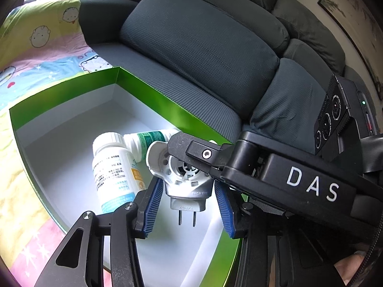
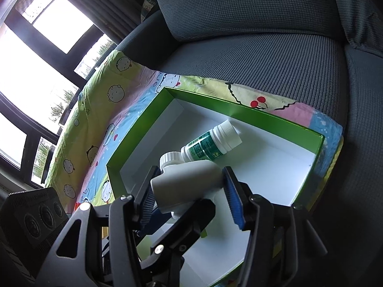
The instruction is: Organize rigid objects
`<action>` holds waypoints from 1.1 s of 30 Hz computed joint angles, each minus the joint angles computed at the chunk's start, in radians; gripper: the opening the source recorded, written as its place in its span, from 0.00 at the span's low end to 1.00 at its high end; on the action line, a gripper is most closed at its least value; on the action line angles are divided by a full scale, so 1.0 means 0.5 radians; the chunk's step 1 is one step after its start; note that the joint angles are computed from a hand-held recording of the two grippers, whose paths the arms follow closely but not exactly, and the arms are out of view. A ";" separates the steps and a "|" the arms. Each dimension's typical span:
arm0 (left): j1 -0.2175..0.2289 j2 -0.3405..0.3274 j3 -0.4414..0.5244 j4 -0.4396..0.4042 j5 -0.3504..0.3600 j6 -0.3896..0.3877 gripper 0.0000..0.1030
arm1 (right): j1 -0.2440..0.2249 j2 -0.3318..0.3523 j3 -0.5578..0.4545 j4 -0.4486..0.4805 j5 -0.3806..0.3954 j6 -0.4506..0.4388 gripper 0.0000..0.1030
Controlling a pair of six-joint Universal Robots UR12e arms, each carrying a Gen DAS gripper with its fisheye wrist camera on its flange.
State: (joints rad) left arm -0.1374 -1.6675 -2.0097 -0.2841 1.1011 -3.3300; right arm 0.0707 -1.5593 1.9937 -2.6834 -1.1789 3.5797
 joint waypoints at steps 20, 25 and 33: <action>0.216 0.348 -0.280 0.236 0.205 -0.207 0.67 | 0.092 0.019 -0.005 -0.224 0.041 -0.011 0.74; 0.266 0.454 -0.365 0.207 0.448 -0.316 0.72 | 0.129 0.035 -0.021 -0.237 0.051 -0.050 0.80; 0.442 0.612 -0.525 0.162 0.618 -0.441 0.81 | 0.198 0.063 -0.055 -0.215 0.043 -0.162 0.83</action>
